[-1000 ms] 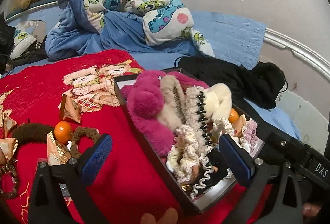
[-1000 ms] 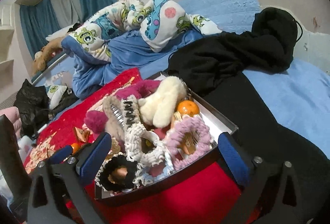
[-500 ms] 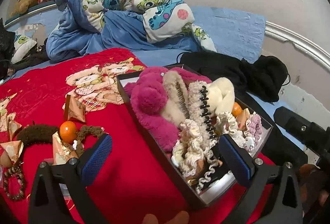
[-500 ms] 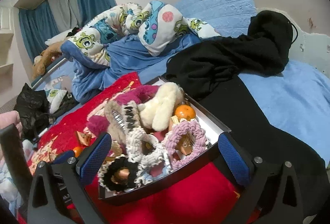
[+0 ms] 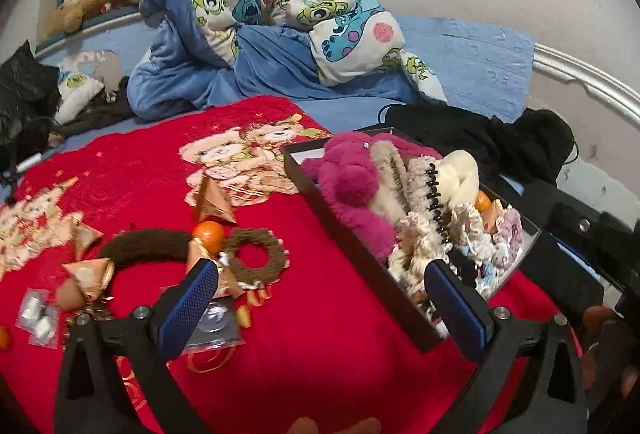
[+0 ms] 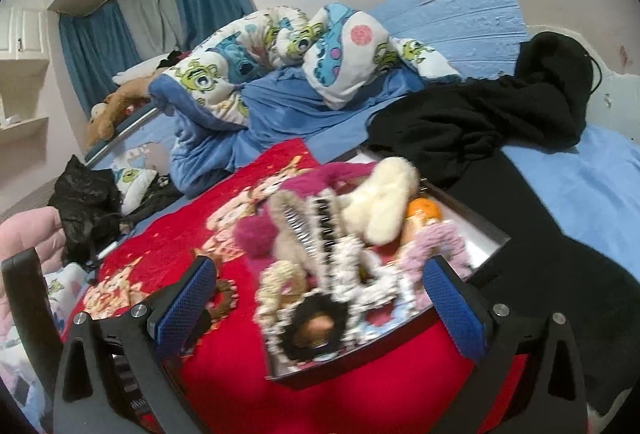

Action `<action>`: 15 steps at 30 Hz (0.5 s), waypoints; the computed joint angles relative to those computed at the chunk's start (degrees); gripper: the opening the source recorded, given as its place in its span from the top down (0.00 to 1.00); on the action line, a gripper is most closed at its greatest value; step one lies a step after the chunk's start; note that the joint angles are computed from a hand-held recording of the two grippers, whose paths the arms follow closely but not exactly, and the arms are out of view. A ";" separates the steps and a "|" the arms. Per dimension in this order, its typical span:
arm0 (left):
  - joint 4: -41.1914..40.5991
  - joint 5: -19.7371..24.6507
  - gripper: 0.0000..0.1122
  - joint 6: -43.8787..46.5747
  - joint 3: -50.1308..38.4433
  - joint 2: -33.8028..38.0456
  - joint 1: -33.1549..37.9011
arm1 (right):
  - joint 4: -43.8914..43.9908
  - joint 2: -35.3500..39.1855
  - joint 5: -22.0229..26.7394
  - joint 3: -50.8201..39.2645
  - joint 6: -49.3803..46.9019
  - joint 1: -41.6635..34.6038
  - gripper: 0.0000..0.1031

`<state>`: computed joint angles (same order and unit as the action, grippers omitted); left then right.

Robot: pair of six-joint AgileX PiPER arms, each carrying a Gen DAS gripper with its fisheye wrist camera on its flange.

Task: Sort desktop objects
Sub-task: 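Move both open tools back over the remaining items on the bedspread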

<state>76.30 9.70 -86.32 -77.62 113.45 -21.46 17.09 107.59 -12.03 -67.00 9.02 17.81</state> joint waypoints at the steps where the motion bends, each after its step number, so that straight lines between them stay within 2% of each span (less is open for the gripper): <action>1: 1.57 0.42 0.08 -1.02 1.05 -0.99 0.11 | -0.11 -0.10 -0.26 0.06 0.26 0.73 0.00; 4: 3.89 1.61 0.08 -1.83 3.60 -3.88 0.54 | -1.58 -0.27 0.15 -0.39 1.39 2.33 0.00; 8: 6.52 1.28 0.08 -4.78 7.18 -7.82 2.59 | 5.47 -0.21 1.70 -1.72 -7.05 4.76 0.00; 15: 6.76 3.00 0.08 -6.58 11.49 -12.33 5.89 | 1.45 0.83 2.54 -3.97 -2.98 7.43 0.00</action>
<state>83.06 12.70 -92.90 -66.13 101.12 -15.57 18.54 108.41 -9.49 -70.97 6.04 25.24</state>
